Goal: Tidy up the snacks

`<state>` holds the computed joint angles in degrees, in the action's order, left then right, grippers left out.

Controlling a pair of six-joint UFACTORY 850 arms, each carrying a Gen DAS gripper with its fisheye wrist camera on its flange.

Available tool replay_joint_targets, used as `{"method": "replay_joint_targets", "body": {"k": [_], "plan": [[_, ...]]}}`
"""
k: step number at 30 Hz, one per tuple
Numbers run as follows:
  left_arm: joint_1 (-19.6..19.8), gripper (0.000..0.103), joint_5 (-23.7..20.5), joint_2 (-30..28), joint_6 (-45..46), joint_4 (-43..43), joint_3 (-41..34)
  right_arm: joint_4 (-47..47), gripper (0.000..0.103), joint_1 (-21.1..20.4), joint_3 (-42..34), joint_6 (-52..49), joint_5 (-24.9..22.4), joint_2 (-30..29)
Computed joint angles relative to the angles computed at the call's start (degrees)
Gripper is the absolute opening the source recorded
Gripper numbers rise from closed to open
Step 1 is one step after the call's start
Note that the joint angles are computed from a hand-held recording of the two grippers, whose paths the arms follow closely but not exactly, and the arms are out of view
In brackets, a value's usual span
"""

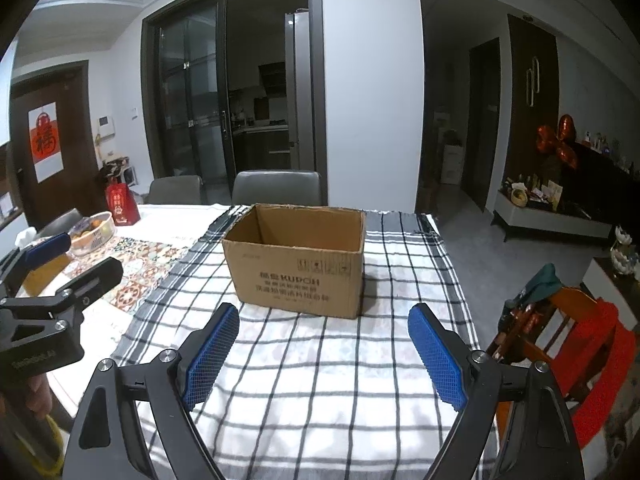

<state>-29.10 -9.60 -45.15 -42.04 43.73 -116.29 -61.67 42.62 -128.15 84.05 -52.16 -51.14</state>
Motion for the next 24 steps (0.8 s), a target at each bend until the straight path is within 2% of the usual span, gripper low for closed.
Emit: {"method": "replay_joint_targets", "body": {"k": [4,10,16,24], "plan": [[-0.2,0.103,0.3,1.73,-6.82,6.5,3.11,-1.11,0.087,0.65,0.36,0.54,-0.89,0.12],[-0.34,0.103,0.11,2.31,-11.16,10.67,3.94,-2.11,0.087,1.13,1.96,1.66,-0.43,0.97],[-0.59,0.103,0.26,3.34,-22.91,22.52,5.74,-4.12,0.087,1.72,3.63,3.61,-1.27,1.92],[-0.71,0.103,0.61,4.0,-24.91,24.62,6.89,-4.95,0.087,2.02,4.6,4.67,-1.13,2.49]]}}
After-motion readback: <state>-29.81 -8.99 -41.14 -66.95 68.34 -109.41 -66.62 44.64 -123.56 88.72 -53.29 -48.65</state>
